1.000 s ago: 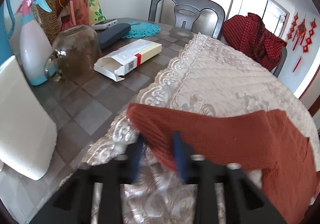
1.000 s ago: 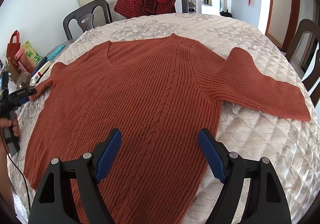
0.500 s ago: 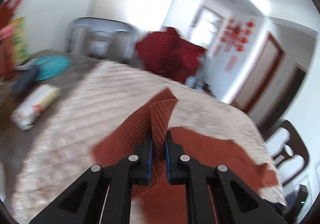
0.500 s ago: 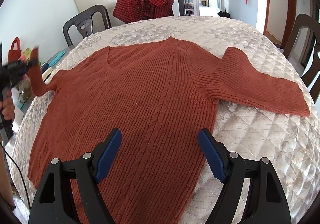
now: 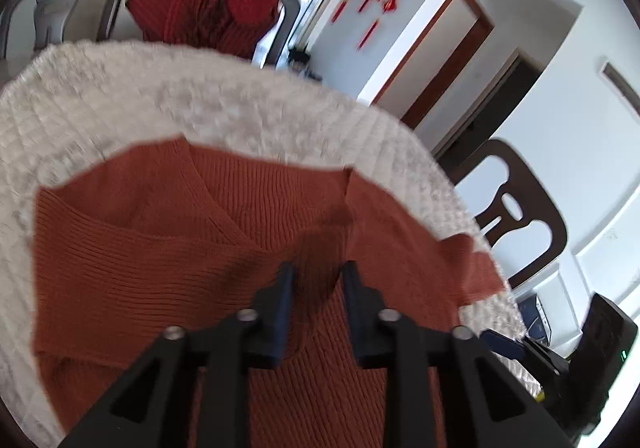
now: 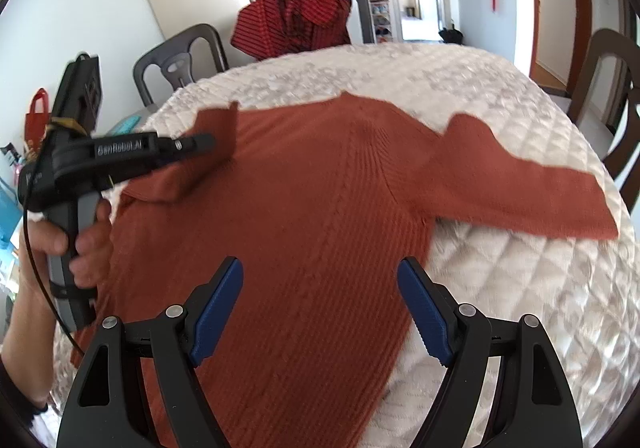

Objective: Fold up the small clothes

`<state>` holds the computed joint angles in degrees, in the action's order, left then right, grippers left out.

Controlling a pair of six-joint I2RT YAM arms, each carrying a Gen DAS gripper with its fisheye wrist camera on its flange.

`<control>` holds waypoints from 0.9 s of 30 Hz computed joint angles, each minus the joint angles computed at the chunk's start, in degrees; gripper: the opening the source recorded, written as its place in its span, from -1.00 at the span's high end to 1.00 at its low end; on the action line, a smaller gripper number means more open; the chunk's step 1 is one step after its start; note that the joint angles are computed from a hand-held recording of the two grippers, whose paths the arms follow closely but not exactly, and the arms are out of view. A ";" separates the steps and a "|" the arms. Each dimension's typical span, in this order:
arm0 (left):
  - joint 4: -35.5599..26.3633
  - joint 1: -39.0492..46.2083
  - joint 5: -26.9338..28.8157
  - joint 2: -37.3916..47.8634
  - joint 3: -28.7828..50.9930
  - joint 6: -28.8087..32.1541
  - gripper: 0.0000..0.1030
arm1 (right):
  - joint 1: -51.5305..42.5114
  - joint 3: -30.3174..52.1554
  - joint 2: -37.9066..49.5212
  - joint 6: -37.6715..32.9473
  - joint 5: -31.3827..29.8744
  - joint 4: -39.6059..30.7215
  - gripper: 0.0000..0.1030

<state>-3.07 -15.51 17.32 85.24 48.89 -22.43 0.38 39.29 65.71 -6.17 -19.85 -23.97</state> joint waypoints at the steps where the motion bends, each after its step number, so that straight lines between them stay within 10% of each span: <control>1: 0.66 0.49 -0.79 -3.02 -1.85 0.39 0.24 | 0.25 0.47 0.34 0.12 -0.26 0.01 -0.54; 9: -4.59 10.95 -12.49 -8.42 -4.51 3.16 0.09 | 4.60 7.19 9.33 3.37 -5.35 2.69 -0.52; 14: -7.14 15.10 -10.27 -0.80 -1.25 5.02 0.13 | 7.65 16.83 22.94 5.39 -6.44 2.17 -0.03; 20: -5.10 14.04 -9.13 3.48 -0.60 7.66 0.76 | 9.71 25.22 33.77 6.00 -4.30 1.10 0.03; 23: -2.51 14.89 -7.65 1.57 -2.69 8.38 0.81 | 10.32 28.25 36.07 5.01 -4.06 -0.50 0.85; 27: 2.49 18.47 -3.18 0.23 -5.13 7.47 0.82 | 9.27 28.38 34.84 5.89 -7.70 1.80 0.91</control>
<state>-0.58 2.96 14.15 85.47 43.76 -14.97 9.65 67.67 100.56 -0.28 -27.55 -22.17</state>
